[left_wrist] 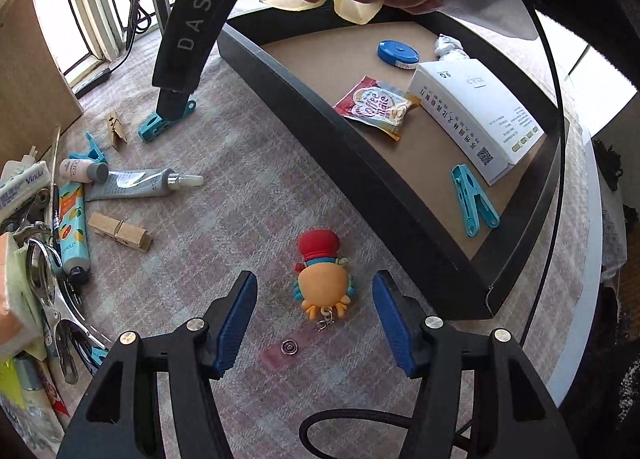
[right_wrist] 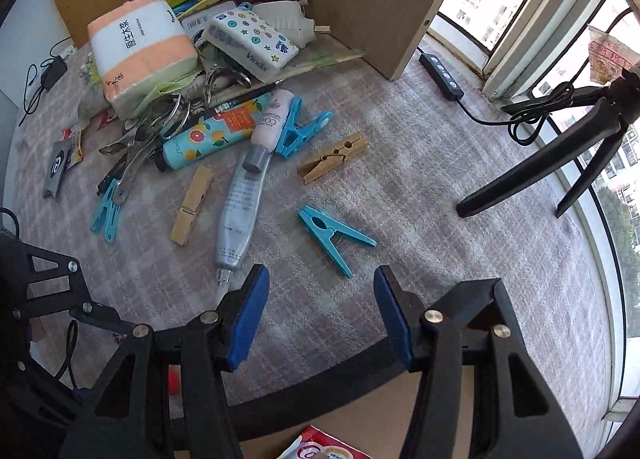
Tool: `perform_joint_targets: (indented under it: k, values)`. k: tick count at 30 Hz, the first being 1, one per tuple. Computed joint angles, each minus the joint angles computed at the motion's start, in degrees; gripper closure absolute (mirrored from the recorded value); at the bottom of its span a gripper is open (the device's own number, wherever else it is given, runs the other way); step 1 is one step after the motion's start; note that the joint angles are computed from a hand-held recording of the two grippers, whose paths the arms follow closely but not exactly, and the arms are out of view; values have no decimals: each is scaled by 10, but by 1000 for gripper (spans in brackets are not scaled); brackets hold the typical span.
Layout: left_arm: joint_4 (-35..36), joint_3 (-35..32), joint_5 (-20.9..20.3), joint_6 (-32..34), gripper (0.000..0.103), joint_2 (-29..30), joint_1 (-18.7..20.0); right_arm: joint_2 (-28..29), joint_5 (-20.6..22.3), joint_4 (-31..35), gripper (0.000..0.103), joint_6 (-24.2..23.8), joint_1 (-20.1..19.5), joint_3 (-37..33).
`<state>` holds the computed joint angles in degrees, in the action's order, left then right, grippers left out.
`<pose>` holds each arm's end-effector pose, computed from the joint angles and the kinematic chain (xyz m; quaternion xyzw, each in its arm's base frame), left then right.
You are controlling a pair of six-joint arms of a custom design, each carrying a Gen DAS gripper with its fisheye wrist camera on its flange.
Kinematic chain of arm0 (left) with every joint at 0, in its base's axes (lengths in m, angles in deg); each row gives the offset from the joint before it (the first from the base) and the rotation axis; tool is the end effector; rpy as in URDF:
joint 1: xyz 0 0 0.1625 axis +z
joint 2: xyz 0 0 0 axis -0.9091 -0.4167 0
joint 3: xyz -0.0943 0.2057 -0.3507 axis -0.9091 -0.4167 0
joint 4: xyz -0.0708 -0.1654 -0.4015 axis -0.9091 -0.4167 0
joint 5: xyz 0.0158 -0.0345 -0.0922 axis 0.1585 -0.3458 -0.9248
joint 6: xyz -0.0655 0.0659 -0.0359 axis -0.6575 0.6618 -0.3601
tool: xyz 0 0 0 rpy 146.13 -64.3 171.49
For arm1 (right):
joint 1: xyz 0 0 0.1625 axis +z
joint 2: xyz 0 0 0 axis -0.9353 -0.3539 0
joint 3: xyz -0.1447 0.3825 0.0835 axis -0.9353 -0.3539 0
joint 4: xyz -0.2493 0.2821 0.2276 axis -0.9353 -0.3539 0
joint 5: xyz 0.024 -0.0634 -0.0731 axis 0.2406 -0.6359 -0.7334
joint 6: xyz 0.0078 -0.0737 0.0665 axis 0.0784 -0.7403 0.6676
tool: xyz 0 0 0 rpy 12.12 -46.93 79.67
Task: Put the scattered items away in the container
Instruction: 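Grasp a blue clothespin with the right gripper while the left grasps the orange toy figure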
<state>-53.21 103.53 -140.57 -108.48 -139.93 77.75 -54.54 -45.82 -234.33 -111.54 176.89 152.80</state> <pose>-0.2076 -0.2180 0.0571 0.3363 0.9046 -0.0521 0.2565 0.2083 -0.4039 0.0871 0.4707 -0.8292 -0.0385 0.2989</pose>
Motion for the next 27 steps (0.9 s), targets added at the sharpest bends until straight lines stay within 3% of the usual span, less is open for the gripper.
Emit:
perform_joint_targets:
  k: [3,7,12,15,18,24,27]
  values:
    - [-10,0,-2,3,57,6,11,13,14,1,49,-22,-7,-10]
    - [-18,2,1,2,57,9,12,32,14,3,49,-43,-14,-24]
    - [-27,5,-3,6,63,3,20,50,13,-2,49,-45,-27,-42]
    - [-20,3,-1,3,68,4,18,53,23,29,50,-23,-35,-55]
    - [-14,0,2,0,74,5,20,63,11,10,50,-38,-31,-54]
    - [-9,2,1,-5,80,-9,31,67,23,14,69,-12,-29,-69]
    - [-6,4,3,-8,80,-11,25,71,21,5,68,-21,-25,-72]
